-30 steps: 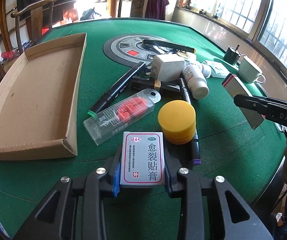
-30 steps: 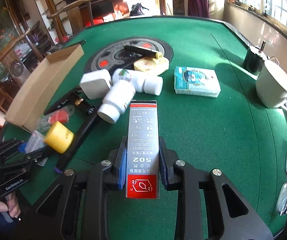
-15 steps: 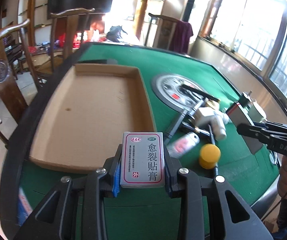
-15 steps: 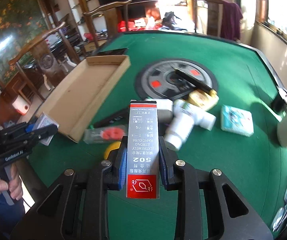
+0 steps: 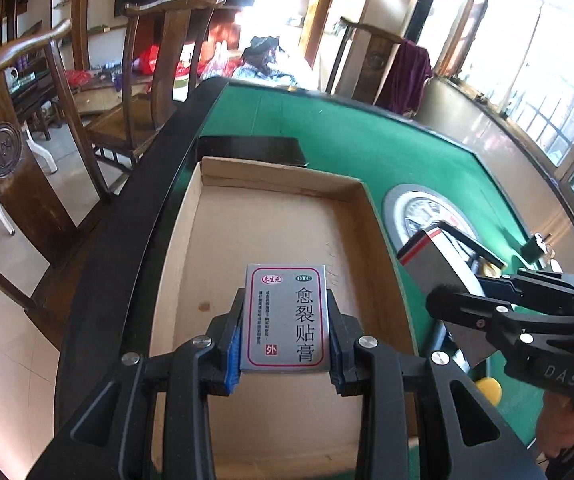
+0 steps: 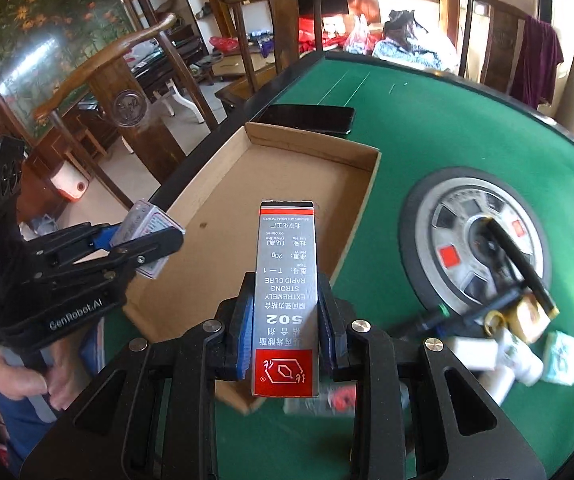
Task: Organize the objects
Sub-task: 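Carry both boxes into the cardboard tray and open both tools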
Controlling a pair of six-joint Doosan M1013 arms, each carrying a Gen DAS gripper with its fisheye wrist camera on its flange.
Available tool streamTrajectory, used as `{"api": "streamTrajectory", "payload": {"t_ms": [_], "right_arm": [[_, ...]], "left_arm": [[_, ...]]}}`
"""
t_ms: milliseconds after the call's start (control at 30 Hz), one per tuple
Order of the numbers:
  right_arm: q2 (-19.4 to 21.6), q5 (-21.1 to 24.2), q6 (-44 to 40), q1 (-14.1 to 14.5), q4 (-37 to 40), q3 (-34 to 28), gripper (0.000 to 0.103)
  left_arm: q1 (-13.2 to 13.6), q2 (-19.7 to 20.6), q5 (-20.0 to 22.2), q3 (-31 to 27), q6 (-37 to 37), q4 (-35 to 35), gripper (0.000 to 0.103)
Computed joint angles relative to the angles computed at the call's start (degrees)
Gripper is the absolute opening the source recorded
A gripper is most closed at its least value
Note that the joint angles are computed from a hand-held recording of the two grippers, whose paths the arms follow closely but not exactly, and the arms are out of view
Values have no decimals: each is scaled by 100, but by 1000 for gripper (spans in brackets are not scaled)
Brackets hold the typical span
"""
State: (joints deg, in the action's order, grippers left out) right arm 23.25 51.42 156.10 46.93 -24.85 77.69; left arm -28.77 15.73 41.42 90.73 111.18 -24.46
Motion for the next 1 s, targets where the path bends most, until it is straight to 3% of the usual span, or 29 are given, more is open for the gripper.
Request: {"api": "streamTrajectory", "payload": {"t_ms": [233,433,1000], "right_arm": [[684,43,-376,-481,595,-766,27],[1117,-13,-496,-809,1107,-1176,27],[1460,-190,-547,-1000,1344,-1471,27]], "left_arm": [[59,766,488,-802,-671,495,33],[24,1081,549,-1157,-836,842,33],[110,1297,636,-1304,-646,601,34]]}}
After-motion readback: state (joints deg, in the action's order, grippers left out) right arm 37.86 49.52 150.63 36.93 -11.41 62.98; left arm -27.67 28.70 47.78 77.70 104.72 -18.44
